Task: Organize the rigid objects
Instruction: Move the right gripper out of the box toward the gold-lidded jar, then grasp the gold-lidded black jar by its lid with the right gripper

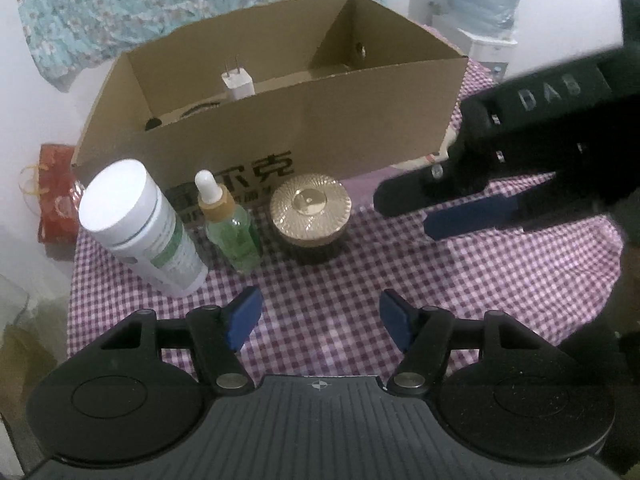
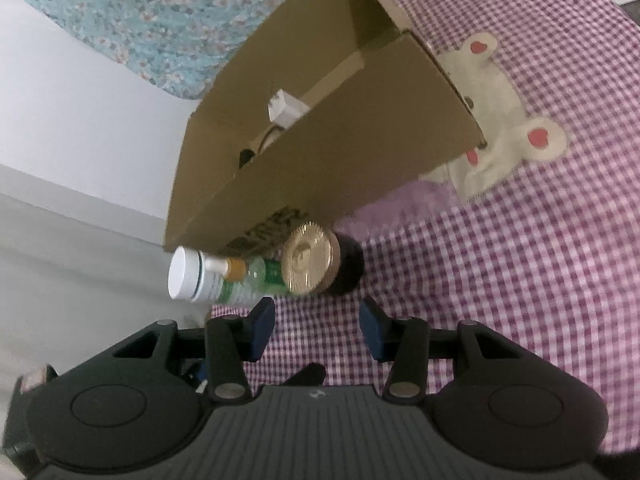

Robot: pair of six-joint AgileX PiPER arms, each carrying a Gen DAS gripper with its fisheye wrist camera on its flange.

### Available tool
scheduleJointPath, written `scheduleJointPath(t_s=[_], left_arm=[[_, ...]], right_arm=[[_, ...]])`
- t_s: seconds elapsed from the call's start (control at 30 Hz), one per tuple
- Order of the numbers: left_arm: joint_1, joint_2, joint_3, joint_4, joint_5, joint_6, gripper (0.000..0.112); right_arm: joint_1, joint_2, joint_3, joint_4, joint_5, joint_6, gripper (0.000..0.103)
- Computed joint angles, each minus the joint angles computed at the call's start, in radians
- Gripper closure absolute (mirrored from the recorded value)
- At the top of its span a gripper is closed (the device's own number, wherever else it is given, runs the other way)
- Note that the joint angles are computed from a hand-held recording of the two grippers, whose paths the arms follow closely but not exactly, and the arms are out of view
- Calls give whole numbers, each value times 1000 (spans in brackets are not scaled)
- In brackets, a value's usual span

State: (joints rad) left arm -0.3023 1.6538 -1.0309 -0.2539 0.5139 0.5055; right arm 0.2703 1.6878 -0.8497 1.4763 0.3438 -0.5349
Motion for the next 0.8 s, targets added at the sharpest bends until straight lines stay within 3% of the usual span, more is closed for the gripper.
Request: scheduleJointPath(t_s=[0.27,0.47,0.8], left_arm=[[-63,21,46,98,-168,-93,51],[-80,88,-2,124,-173,-137,57],[-96,154,-72,209,-158,-254,57]], right_arm=[[-57,121,-98,55,78,-112,54],[-67,219,-201,-9,102,-96,55],[-90,344,-325,-67,165,-90,56]])
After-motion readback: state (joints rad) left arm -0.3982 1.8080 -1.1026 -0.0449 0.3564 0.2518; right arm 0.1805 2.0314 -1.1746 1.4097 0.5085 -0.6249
